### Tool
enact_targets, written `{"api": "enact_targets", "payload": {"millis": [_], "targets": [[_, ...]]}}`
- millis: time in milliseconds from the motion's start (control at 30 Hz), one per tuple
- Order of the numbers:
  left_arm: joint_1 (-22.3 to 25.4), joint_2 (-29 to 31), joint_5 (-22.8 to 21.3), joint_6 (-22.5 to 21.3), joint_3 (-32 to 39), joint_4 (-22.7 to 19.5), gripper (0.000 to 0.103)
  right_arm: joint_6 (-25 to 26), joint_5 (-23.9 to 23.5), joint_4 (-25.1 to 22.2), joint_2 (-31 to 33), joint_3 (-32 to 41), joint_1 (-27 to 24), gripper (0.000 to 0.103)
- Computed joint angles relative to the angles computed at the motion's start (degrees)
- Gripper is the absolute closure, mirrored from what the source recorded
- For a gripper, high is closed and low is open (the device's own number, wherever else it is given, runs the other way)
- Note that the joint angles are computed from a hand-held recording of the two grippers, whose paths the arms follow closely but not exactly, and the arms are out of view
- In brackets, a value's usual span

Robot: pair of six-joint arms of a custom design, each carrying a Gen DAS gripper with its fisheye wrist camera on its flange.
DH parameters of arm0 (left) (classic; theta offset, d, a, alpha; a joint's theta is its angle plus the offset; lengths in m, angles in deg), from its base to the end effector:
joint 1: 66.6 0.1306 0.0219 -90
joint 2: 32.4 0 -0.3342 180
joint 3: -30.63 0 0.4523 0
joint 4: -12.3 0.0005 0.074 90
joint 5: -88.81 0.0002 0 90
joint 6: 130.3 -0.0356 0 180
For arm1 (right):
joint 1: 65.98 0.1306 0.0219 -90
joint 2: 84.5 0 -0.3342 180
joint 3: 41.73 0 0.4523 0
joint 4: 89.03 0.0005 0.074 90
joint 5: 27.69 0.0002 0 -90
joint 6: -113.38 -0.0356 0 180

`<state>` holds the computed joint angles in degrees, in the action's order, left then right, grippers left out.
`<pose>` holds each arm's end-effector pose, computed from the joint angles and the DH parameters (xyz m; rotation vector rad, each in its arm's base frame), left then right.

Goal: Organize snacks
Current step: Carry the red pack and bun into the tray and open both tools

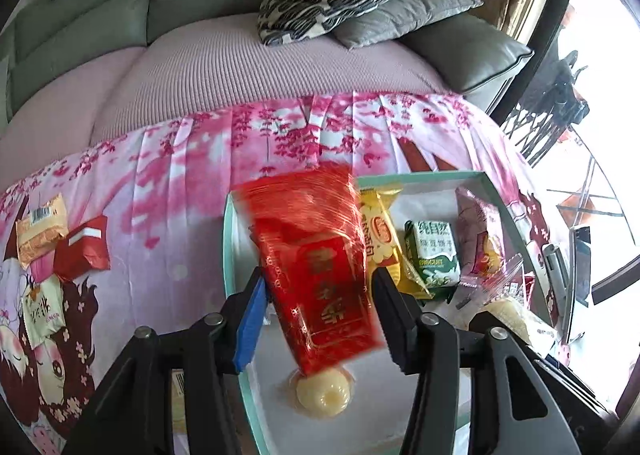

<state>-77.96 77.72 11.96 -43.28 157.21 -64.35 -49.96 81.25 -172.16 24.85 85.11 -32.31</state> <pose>0.6105 -0.1314 0.4782 0.4065 2.5877 -0.3519 0.5129 0.3272 0.4837 0.9781 2.4335 0.1948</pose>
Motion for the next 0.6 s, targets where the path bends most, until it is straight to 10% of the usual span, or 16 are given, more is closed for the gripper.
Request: {"api": "enact_targets", "payload": {"millis": [600], "targets": [[5.2,4.1,-10.1,6.6,6.3,-8.3,0.015,3.0,4.9,-2.1,2.4,3.3,0.7,0.000]]}}
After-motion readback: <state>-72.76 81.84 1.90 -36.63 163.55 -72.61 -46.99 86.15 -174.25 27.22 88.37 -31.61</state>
